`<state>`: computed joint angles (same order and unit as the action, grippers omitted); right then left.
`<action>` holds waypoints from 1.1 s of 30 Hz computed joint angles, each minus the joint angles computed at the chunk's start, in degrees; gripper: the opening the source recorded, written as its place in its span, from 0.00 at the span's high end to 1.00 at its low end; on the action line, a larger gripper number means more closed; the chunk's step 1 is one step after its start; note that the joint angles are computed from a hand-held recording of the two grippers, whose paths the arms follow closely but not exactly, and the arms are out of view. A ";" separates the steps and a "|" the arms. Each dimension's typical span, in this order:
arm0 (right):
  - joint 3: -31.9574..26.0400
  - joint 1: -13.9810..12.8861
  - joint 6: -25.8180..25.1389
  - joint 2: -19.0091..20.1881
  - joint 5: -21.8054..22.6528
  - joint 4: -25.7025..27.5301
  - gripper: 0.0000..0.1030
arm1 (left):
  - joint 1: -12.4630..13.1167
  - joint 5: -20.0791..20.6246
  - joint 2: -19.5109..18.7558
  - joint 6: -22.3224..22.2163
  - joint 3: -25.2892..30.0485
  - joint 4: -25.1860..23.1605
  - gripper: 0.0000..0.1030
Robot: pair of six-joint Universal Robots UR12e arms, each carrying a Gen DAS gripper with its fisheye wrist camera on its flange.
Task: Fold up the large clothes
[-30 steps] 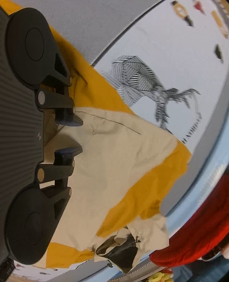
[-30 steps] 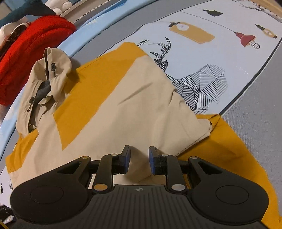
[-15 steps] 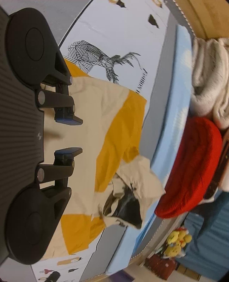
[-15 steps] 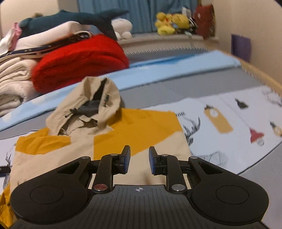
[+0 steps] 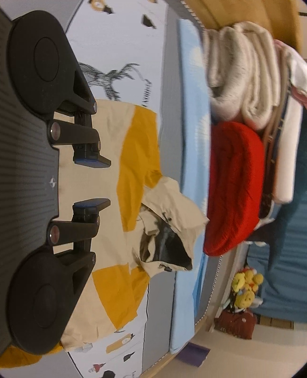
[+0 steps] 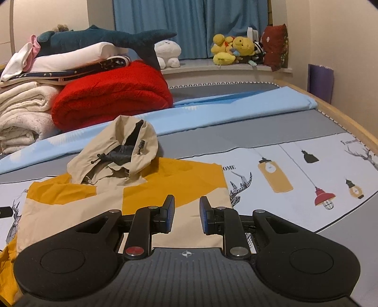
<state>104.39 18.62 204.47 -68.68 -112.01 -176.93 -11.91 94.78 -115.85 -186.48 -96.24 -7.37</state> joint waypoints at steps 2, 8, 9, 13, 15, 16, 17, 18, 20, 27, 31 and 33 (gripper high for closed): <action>0.26 -0.27 0.01 -0.14 0.94 -0.72 0.77 | -0.26 0.58 0.20 0.64 -0.13 0.85 0.79; 0.48 -1.60 -0.63 -0.25 5.89 -1.68 0.89 | -1.30 3.26 -0.52 -0.07 3.35 -3.28 0.83; 0.41 -1.68 -0.81 -0.22 6.10 -1.53 0.91 | -1.41 3.20 -1.06 -1.10 4.96 -5.18 0.84; 0.23 -2.22 -1.22 -0.29 6.29 -0.79 0.91 | -2.14 3.37 -3.80 -2.55 11.69 -9.95 0.84; 0.28 -2.69 -1.08 -0.52 6.39 -0.40 0.91 | -2.28 2.16 -5.27 -3.32 15.10 -12.32 0.84; 0.29 -2.90 -0.93 -0.61 6.26 -0.24 0.91 | -2.32 1.54 -6.08 -4.08 17.00 -14.11 0.84; 0.30 -3.10 -0.74 -0.67 6.22 -0.14 0.91 | -2.41 1.08 -7.04 -4.94 19.12 -16.11 0.84; 0.32 -3.38 -0.38 -0.78 6.24 0.05 0.91 | -2.53 0.71 -8.13 -5.57 21.35 -18.09 0.84; 0.29 -3.74 0.58 -0.84 6.06 0.55 0.91 | -2.97 0.71 -10.63 -5.83 25.97 -21.63 0.84; 0.29 -4.42 2.10 -0.98 6.60 1.77 0.91 | -3.69 1.53 -21.66 -10.66 44.84 -36.81 0.84; 0.15 -4.77 2.56 -0.93 7.11 2.86 0.91 | -3.96 3.05 -29.12 -12.85 56.55 -43.00 0.83; -0.01 -4.97 3.31 -0.85 7.27 3.79 0.91 | -4.14 3.67 -32.21 -12.98 60.96 -43.50 0.80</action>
<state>104.38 13.65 207.78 -69.53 -104.74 -173.13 -16.04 98.45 -148.06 -199.45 -35.28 -50.87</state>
